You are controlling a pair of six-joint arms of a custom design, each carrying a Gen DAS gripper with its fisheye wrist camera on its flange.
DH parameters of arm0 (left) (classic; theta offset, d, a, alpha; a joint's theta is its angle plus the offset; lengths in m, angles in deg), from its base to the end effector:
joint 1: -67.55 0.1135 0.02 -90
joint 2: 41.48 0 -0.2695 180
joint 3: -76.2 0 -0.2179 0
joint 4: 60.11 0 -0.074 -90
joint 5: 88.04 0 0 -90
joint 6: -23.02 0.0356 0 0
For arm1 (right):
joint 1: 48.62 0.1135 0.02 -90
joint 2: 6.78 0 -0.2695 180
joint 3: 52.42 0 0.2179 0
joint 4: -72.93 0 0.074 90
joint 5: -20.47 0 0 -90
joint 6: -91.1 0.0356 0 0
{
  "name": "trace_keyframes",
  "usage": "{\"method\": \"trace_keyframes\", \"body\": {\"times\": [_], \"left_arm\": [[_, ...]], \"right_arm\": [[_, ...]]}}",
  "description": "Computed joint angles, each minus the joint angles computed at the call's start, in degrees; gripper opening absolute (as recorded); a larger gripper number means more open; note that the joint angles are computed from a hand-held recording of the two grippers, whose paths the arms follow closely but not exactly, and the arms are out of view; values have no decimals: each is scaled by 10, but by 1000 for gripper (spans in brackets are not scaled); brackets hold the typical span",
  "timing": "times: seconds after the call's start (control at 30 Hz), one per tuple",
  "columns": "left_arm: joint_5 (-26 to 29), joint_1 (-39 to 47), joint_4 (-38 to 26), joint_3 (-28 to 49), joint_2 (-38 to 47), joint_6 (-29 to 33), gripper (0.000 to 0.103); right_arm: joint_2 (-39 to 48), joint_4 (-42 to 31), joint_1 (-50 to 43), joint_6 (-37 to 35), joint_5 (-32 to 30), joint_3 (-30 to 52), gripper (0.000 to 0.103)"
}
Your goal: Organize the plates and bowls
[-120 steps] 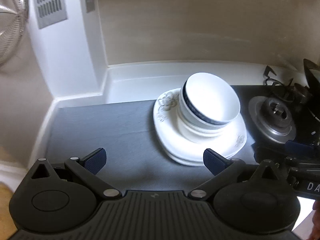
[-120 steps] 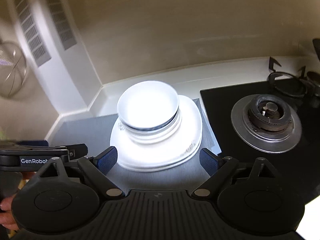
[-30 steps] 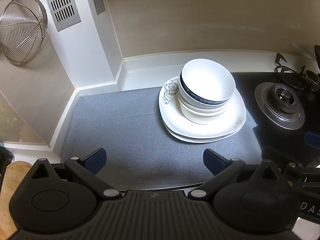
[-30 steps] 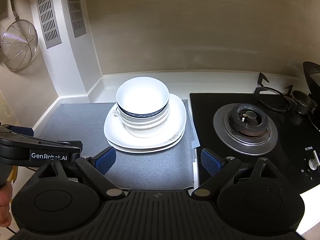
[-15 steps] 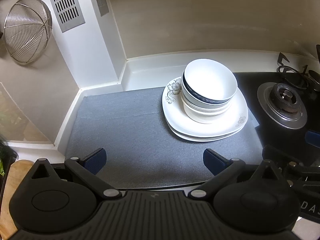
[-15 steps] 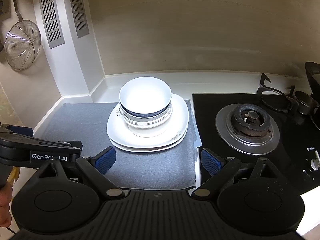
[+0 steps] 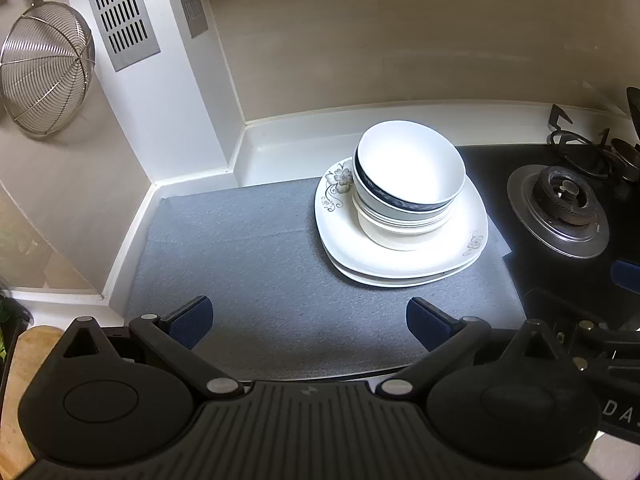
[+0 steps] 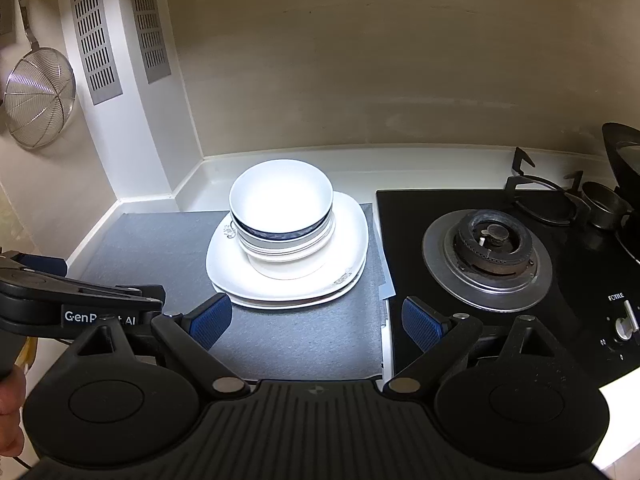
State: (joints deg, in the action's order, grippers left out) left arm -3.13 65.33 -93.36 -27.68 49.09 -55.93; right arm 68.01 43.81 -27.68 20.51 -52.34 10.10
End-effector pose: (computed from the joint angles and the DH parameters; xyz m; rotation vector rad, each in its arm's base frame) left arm 0.3072 -0.0087 0.2477 0.2369 2.3949 0.1783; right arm 0.2309 0.0771 0.2558 0.1235 2.2513 0.0312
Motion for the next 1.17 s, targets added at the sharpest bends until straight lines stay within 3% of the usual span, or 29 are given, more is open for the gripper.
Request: {"method": "trace_keyframes", "body": {"times": [1.17], "left_arm": [[12,0,8,8,13,18,103]], "right_arm": [[12,-4,-3,0,5,12,93]]}}
